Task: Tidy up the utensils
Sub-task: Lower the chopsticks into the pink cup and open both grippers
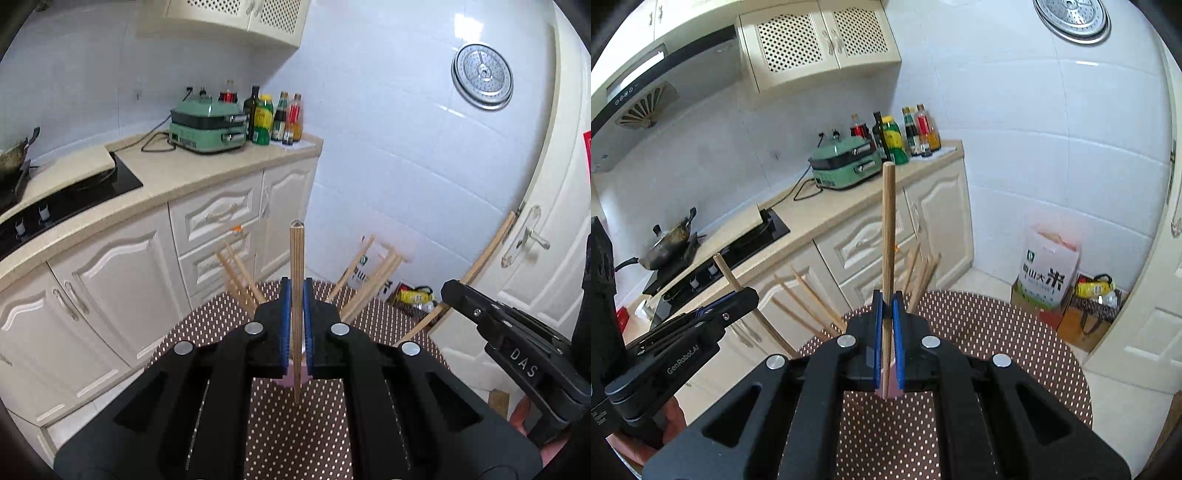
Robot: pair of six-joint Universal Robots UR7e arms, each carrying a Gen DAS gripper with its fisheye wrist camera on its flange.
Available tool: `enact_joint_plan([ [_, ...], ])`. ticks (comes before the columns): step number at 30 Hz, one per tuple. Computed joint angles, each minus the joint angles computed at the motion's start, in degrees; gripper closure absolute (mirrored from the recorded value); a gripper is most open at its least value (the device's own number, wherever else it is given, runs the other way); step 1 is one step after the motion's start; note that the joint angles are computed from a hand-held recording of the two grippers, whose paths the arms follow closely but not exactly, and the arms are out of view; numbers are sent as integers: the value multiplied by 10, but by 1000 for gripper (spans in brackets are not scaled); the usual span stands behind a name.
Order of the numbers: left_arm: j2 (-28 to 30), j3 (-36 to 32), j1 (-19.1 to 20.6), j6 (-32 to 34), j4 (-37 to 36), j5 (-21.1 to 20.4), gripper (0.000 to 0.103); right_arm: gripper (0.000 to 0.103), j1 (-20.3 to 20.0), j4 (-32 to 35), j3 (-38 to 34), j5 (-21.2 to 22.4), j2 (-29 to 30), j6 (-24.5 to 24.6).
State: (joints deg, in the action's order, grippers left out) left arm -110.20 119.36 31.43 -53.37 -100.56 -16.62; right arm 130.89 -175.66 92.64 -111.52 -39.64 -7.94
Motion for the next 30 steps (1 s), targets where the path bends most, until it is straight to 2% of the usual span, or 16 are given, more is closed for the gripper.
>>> enact_joint_plan([
  [16,56,-22,15,189,-234,37,97,99,1,13,-71,13,38,-19],
  [23,71,-20,53,193,-246,13,97,99,-9,42,-89,5,66,-13],
  [25,74,-11,63,221,-286,3,97,99,-13,49,-93,2,74,-9],
  [30,78,-10,92,198,-264,-21,97,99,-17,77,-103,-1,88,-5],
])
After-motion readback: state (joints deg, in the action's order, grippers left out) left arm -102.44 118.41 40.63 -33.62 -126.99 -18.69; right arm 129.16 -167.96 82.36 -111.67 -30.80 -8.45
